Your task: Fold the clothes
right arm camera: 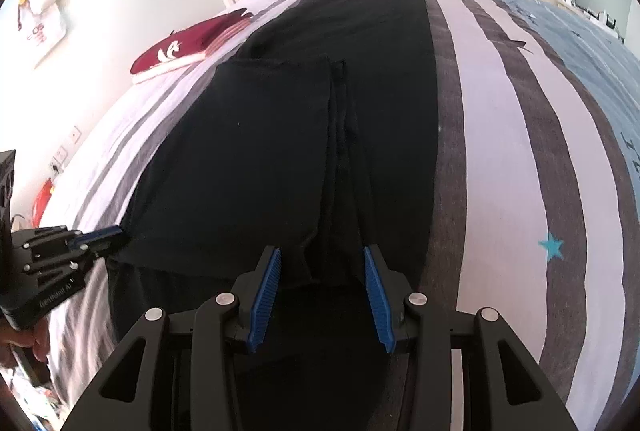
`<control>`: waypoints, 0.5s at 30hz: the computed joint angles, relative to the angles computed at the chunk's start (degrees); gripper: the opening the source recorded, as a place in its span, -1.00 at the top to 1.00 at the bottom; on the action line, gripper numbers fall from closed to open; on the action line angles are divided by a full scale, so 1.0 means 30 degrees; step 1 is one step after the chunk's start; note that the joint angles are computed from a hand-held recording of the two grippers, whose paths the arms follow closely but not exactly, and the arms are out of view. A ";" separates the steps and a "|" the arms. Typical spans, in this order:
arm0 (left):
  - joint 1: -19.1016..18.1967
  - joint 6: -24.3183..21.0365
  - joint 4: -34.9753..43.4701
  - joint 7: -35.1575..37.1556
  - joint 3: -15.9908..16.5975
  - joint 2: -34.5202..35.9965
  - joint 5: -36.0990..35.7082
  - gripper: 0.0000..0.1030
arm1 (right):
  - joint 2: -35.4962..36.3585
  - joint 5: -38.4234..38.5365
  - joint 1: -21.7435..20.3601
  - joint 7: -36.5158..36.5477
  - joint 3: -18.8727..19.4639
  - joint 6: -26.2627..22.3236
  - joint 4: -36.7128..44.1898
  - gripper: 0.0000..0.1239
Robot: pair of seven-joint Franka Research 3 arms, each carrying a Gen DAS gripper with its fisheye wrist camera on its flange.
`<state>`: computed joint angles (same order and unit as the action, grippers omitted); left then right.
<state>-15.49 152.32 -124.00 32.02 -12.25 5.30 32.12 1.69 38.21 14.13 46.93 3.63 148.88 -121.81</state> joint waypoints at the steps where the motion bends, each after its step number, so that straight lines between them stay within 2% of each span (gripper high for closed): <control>1: 0.0029 0.0086 -0.0026 -0.0178 0.0020 -0.0008 -0.0148 0.91 | -0.0047 0.0047 -0.0010 -0.0217 -0.0004 0.0009 -0.0073 0.37; 6: 0.0109 0.0023 -0.0024 -0.0246 0.0017 -0.0083 -0.0588 0.91 | -0.0081 -0.0325 -0.0060 -0.0093 -0.0089 -0.0397 0.0045 0.37; 9: 0.0340 -0.0542 0.0118 0.1099 -0.0069 -0.0328 -0.1893 0.91 | -0.0102 -0.1501 -0.0097 0.1369 -0.0166 -0.1075 0.0495 0.38; 12: 0.0606 -0.0983 0.0194 0.1447 0.0072 -0.0872 -0.2471 0.89 | -0.0101 -0.2533 -0.0140 0.2845 -0.0223 -0.1316 0.1139 0.38; 15: 0.1103 -0.0739 0.0847 0.1914 0.0368 -0.0487 -0.3016 0.89 | 0.0458 -0.3811 -0.0141 0.4795 -0.0265 -0.1106 0.2223 0.38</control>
<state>-12.19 150.10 -121.46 37.77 -11.15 3.84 23.08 3.06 26.77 13.71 61.31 2.83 145.56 -115.14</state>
